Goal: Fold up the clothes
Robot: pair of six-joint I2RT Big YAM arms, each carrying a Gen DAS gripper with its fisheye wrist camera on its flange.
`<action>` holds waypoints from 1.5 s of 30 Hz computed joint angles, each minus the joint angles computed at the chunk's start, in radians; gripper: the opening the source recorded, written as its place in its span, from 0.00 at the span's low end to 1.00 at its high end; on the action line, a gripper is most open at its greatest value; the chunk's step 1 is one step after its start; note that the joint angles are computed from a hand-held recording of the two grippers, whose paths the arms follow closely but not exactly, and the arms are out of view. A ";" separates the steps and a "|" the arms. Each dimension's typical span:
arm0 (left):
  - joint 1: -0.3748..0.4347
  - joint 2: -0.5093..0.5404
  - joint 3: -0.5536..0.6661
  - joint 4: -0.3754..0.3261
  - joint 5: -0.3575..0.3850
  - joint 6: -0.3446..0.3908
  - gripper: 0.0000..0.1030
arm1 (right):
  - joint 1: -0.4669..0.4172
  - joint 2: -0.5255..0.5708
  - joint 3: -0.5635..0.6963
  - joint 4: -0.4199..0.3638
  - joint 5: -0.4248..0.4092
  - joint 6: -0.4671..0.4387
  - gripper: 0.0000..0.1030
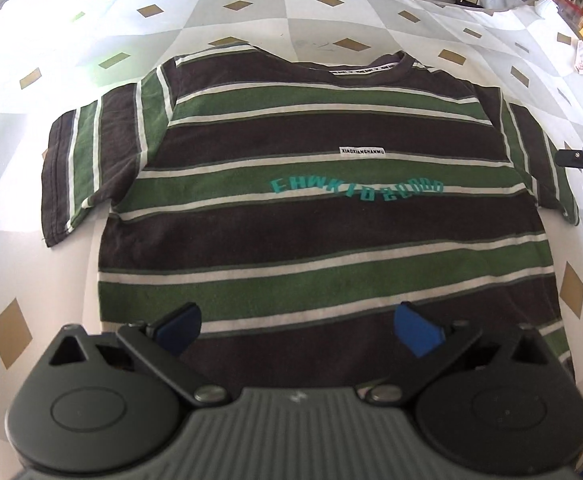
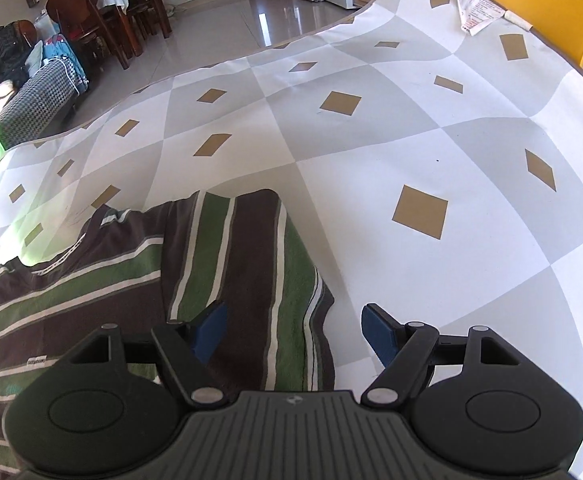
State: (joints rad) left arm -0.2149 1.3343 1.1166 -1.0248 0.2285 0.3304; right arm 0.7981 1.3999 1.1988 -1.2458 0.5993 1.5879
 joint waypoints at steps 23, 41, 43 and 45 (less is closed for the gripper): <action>0.002 0.007 0.008 -0.044 0.021 -0.008 1.00 | -0.053 0.039 -0.008 0.050 0.018 -0.069 0.33; -0.004 0.010 0.007 -0.053 0.017 -0.012 1.00 | -0.017 0.041 0.032 0.326 0.008 -0.471 0.24; -0.003 0.010 0.008 -0.054 0.019 -0.013 1.00 | -0.017 0.033 0.027 0.350 0.002 -0.481 0.25; -0.002 0.009 0.008 -0.055 0.020 -0.013 1.00 | -0.018 0.022 0.028 0.305 0.053 -0.399 0.31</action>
